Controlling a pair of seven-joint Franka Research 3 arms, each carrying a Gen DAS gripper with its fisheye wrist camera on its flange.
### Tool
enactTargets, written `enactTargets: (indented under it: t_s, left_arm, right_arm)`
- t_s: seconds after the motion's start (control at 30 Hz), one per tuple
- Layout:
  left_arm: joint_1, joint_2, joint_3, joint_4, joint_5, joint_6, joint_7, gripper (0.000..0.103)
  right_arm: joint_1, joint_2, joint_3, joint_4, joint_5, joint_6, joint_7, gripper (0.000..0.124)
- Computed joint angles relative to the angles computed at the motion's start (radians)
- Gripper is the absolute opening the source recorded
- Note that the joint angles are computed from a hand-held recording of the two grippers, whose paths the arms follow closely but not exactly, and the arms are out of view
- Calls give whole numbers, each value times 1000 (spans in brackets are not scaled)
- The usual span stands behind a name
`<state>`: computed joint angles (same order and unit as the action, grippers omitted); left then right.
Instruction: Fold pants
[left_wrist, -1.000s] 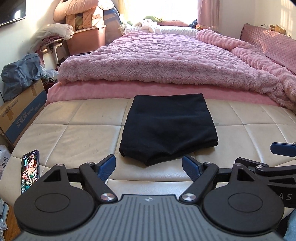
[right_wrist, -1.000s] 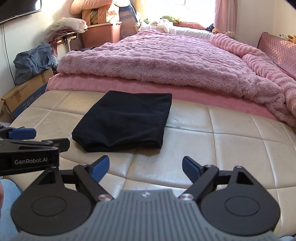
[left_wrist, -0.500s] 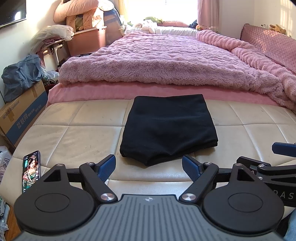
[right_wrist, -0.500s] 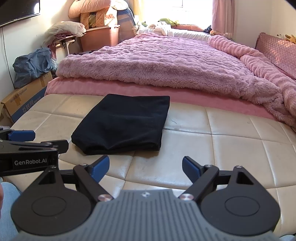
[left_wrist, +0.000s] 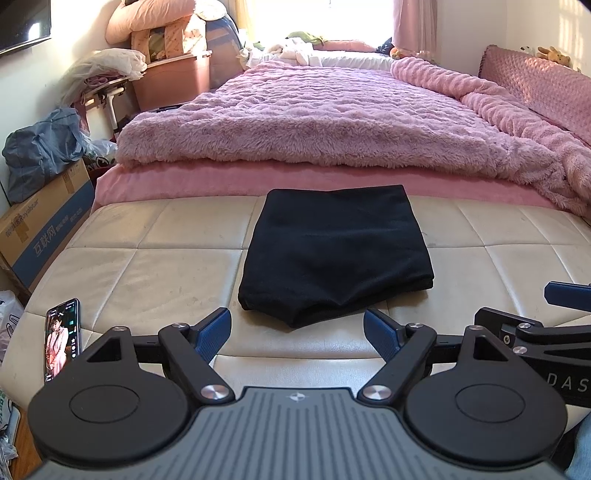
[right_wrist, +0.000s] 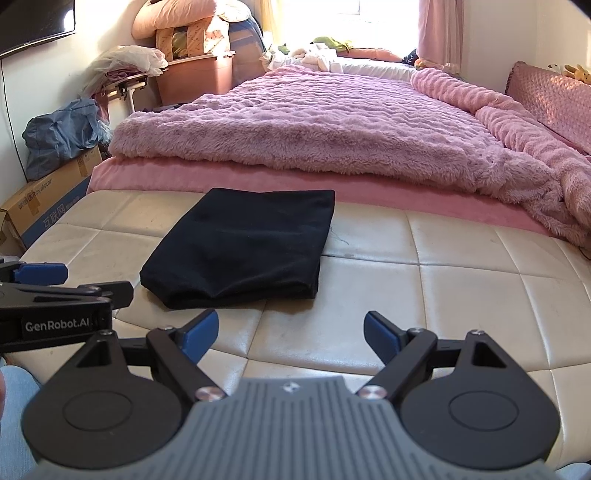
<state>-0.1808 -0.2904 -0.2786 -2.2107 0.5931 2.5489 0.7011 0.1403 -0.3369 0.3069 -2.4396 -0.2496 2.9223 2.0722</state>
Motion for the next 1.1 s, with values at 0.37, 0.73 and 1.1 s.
enactTargets:
  t_s: [0.37,0.73,1.1]
  left_arm:
    - [-3,3,3,2,-8,3,13,95]
    - [-4,4,4,1,-15,4,23,95]
    - [-6,3,5,-2,-23,2,31,95]
  right_arm:
    - [-5,0,4,-3,-5,7,14,82]
    - [0,2,-2,-7,5,11,8,82]
    - [2,2,-2,-14,14,14,5,82]
